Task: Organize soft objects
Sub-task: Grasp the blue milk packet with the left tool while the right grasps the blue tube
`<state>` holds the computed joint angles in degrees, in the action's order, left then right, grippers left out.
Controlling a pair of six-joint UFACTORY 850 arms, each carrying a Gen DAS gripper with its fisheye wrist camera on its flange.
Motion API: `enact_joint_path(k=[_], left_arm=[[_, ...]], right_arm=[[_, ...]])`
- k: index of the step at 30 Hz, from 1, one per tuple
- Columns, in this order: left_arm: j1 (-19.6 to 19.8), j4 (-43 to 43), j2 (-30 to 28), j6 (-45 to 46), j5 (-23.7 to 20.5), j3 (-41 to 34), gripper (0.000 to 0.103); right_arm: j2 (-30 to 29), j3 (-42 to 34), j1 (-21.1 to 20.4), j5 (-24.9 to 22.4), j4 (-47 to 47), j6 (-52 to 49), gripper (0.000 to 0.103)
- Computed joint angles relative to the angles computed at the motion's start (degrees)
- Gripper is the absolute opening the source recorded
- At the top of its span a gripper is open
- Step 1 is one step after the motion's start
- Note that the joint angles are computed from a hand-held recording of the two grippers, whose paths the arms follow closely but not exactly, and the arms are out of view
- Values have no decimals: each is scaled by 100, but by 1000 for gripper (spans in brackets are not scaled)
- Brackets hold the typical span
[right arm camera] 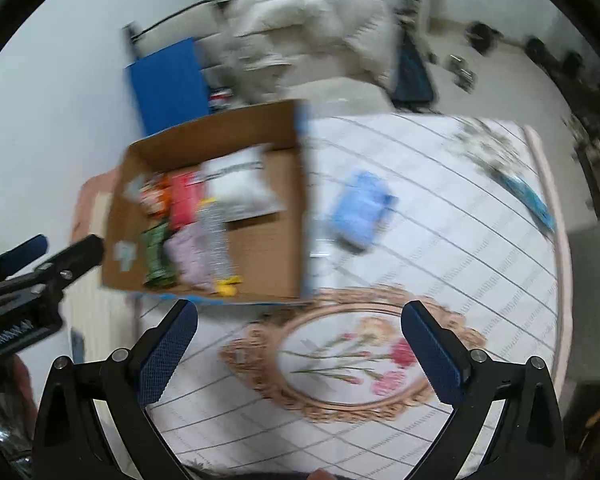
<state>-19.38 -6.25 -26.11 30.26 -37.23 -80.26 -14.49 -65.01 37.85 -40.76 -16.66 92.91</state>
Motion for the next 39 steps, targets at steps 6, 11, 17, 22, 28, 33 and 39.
enact_joint_path(k=[6,11,17,22,28,33,39], left_arm=[[-1309,1118,-1178,-561,-731,-1036,102],[-1967,1926,-2613,-816,-1967,-2481,102],[-2287,2910,-3965,-1248,-2886,-3789,102],[-2434,3164,-4348,-1256,-3080,-3972,102],[-2329,2482,-4580,-1481,-3432,-4170,95],[-2058,1130,-4414,-1698,-3464,-3941,95],[-1950,615,-4078,-1591,-3227,-3388,95]], right_arm=[[1052,1570,-650,-78,407,-94,103],[1708,2463,-1335,43,618,-681,103],[1926,3152,-2439,473,1112,-2201,103],[1404,3210,-3394,771,1354,-3657,103],[160,2724,-4149,960,1146,-4903,103],[-684,2384,-4605,1195,1942,-6176,92],[-723,2425,-4737,1114,3065,-6961,34]])
